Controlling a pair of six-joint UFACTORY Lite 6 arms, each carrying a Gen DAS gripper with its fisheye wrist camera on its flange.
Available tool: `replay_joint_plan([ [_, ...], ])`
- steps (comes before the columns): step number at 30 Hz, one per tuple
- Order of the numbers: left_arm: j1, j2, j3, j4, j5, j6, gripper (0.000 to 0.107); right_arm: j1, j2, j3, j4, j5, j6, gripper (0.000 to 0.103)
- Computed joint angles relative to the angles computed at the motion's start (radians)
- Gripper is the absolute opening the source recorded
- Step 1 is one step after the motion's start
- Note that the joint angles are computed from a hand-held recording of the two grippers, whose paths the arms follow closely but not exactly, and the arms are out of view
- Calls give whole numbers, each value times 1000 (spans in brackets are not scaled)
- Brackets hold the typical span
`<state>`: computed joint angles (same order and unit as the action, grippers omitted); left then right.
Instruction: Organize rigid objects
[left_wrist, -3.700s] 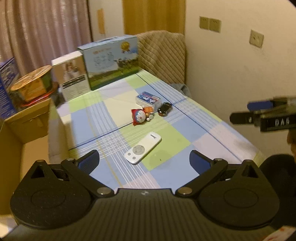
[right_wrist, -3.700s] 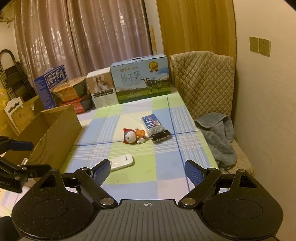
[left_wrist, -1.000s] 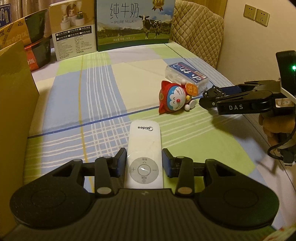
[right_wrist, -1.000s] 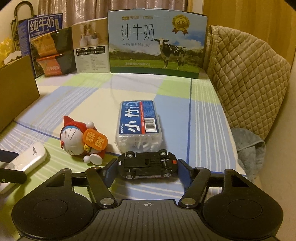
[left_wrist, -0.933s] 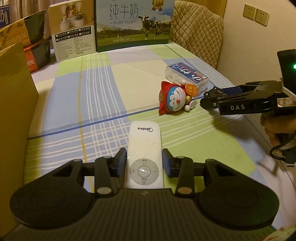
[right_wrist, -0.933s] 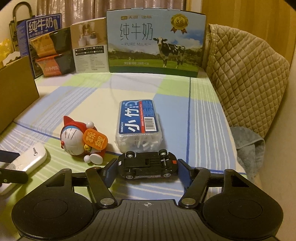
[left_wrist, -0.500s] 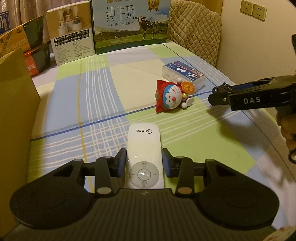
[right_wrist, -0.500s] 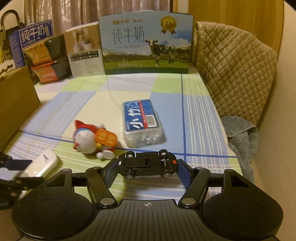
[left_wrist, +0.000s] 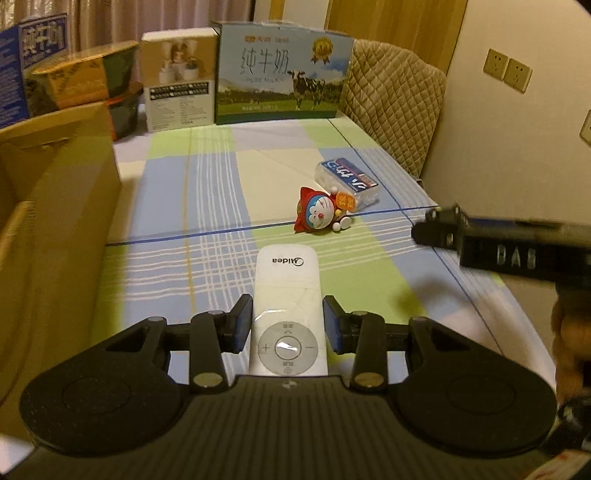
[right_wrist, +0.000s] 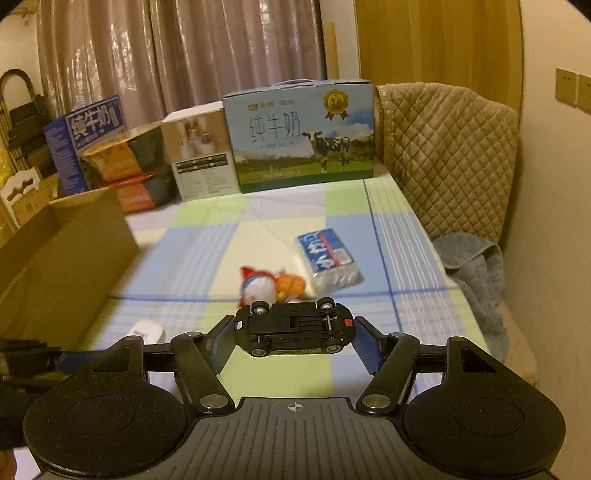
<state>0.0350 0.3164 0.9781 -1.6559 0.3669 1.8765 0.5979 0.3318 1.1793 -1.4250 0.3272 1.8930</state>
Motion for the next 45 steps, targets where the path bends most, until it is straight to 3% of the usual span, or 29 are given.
replay_joint_plan([
  [10,171,-352,-217,312,118,-275,35,242,-206,-89,306,219,-154,64],
  [21,367,-579,-254,541,294,-427,35,404,-210,9,371,355,-193,64],
  [38,571,-629,-214,593,460,-408,35,457,-131,160,400,390,-271,64],
  [45,636,-549,-138,589,509,-377,35,439,-50,257,430,320,-323,64],
])
